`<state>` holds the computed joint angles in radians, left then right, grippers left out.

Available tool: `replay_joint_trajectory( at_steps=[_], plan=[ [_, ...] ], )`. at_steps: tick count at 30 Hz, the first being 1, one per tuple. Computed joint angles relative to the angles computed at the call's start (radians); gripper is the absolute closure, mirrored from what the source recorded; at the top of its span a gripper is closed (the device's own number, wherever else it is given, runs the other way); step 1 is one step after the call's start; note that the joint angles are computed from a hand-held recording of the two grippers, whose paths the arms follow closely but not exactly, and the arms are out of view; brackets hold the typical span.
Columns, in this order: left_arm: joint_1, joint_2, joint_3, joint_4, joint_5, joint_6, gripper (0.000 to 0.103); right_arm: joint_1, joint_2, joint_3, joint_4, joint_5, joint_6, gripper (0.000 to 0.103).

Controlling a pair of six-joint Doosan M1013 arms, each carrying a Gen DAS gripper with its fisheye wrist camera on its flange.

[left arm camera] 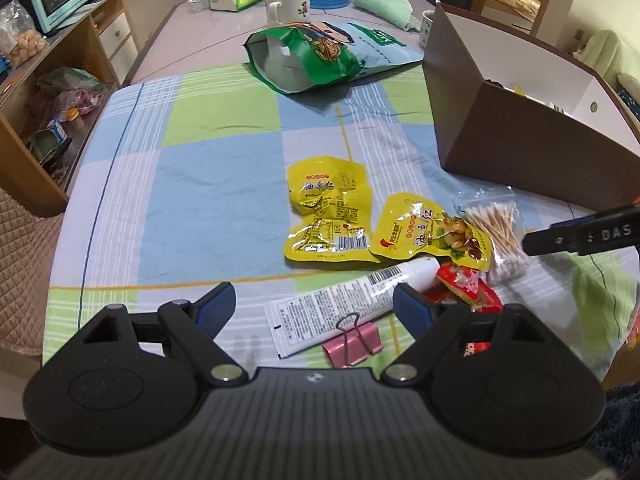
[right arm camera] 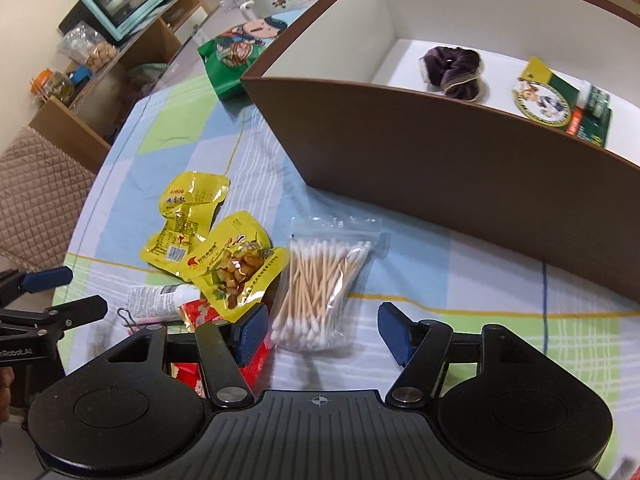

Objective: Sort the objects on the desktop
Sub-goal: 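Grasp the cotton swab bag with the right tool while the left tool grasps the white spray bottle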

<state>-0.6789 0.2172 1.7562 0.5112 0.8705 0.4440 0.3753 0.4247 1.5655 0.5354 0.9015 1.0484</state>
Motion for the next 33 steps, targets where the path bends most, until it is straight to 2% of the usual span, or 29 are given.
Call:
replay_joint_trajectory(
  at_steps=[1, 2, 12, 13, 14, 21, 24, 31, 33],
  plan=[
    [0.002, 0.002, 0.000, -0.002, -0.006, 0.008, 0.019, 0.004, 0.006, -0.005, -0.006, 0.003, 0.001, 0.045],
    [0.005, 0.003, 0.000, -0.004, -0.012, 0.016, 0.019, 0.007, 0.011, -0.009, -0.011, 0.005, 0.001, 0.054],
    [0.022, 0.015, 0.010, -0.034, -0.066, 0.118, 0.021, 0.033, 0.039, -0.027, -0.077, 0.004, 0.006, 0.056],
    [0.024, 0.015, 0.012, -0.040, -0.072, 0.136, 0.021, 0.034, 0.040, -0.027, -0.080, 0.003, -0.001, 0.058],
    [0.026, 0.016, 0.014, -0.047, -0.078, 0.156, 0.021, 0.035, 0.040, -0.026, -0.083, 0.002, -0.009, 0.066],
    [0.027, 0.034, 0.015, -0.086, -0.124, 0.357, 0.021, 0.028, 0.044, -0.030, -0.061, 0.018, -0.021, 0.076],
    [0.027, 0.046, 0.011, -0.101, -0.134, 0.467, 0.029, 0.022, 0.041, -0.032, -0.055, 0.022, -0.016, 0.082],
    [0.052, 0.073, -0.003, -0.215, -0.159, 0.720, 0.047, 0.007, 0.036, -0.032, -0.069, 0.028, 0.033, 0.082],
    [0.059, 0.081, -0.007, -0.248, -0.164, 0.777, 0.050, 0.003, 0.033, -0.029, -0.068, 0.030, 0.040, 0.082]
  ],
)
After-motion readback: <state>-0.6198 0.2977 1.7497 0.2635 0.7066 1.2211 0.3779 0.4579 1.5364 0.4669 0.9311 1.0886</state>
